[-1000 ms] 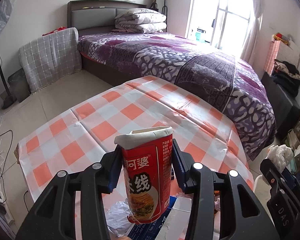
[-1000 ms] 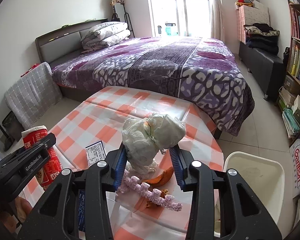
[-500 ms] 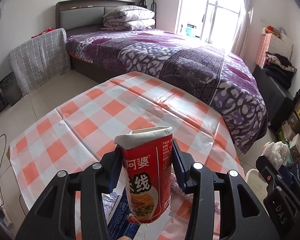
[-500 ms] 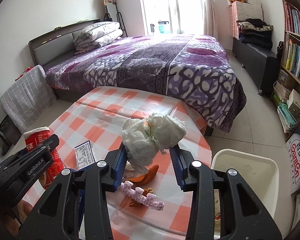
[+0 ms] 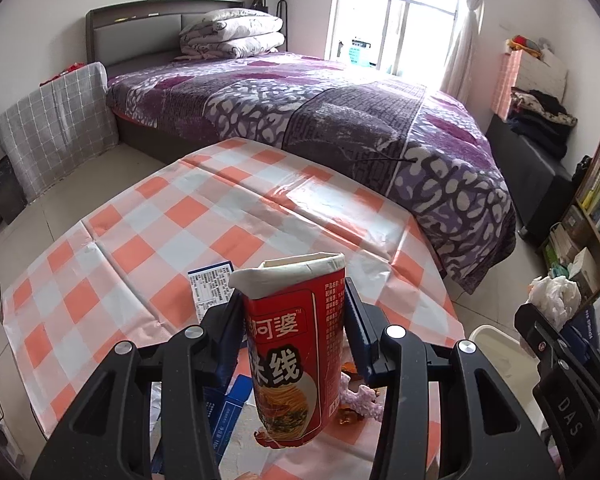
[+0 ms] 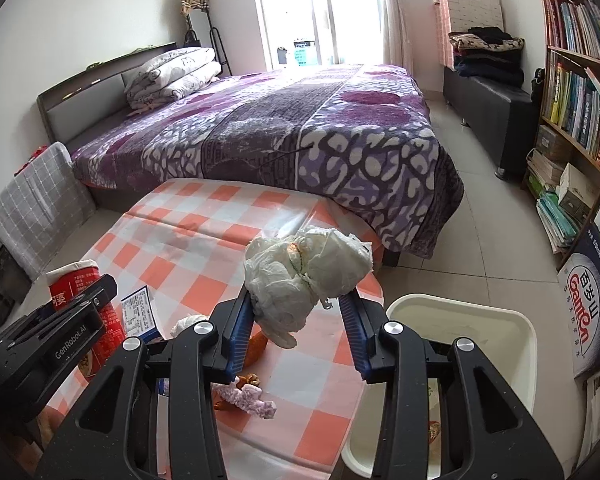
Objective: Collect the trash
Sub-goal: 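Release the tissue into the bin with the right tool while the left tool holds the red cup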
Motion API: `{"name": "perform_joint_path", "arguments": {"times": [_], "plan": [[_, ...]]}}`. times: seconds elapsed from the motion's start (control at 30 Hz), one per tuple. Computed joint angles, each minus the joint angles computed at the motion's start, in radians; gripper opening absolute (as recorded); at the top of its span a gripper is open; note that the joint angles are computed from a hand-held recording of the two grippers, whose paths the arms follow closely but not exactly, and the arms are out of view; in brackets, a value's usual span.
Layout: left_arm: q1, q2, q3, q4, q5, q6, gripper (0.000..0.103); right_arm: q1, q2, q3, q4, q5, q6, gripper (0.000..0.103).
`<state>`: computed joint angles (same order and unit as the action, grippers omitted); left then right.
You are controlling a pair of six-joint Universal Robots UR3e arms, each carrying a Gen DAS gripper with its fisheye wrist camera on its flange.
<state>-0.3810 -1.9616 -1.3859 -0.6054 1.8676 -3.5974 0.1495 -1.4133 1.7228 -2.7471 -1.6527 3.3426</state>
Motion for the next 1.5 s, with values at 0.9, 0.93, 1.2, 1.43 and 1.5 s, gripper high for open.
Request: {"name": "perform_joint_path", "arguments": {"times": [0.9, 0.93, 1.2, 1.43, 1.5], "plan": [[-0.152, -0.237, 0.362, -0.145, -0.019, 0.002, 0.045, -0.284, -0.177, 0.161, 0.097, 0.081, -0.019, 0.04], [-0.159, -0.248, 0.379, -0.152, -0.019, 0.005, 0.045, -0.299, -0.185, 0.167, 0.102, 0.084, -0.021, 0.04], [-0.209, -0.343, 0.531, -0.222, -0.041, 0.019, 0.045, -0.407, -0.242, 0.208, 0.136, 0.109, -0.033, 0.042], [-0.244, -0.438, 0.698, -0.307, -0.085, 0.019, 0.045, -0.501, -0.284, 0.234, 0.166, 0.144, -0.045, 0.047], [-0.254, -0.476, 0.765, -0.339, -0.093, 0.021, 0.045, -0.523, -0.297, 0.245, 0.165, 0.144, -0.048, 0.057]]}}
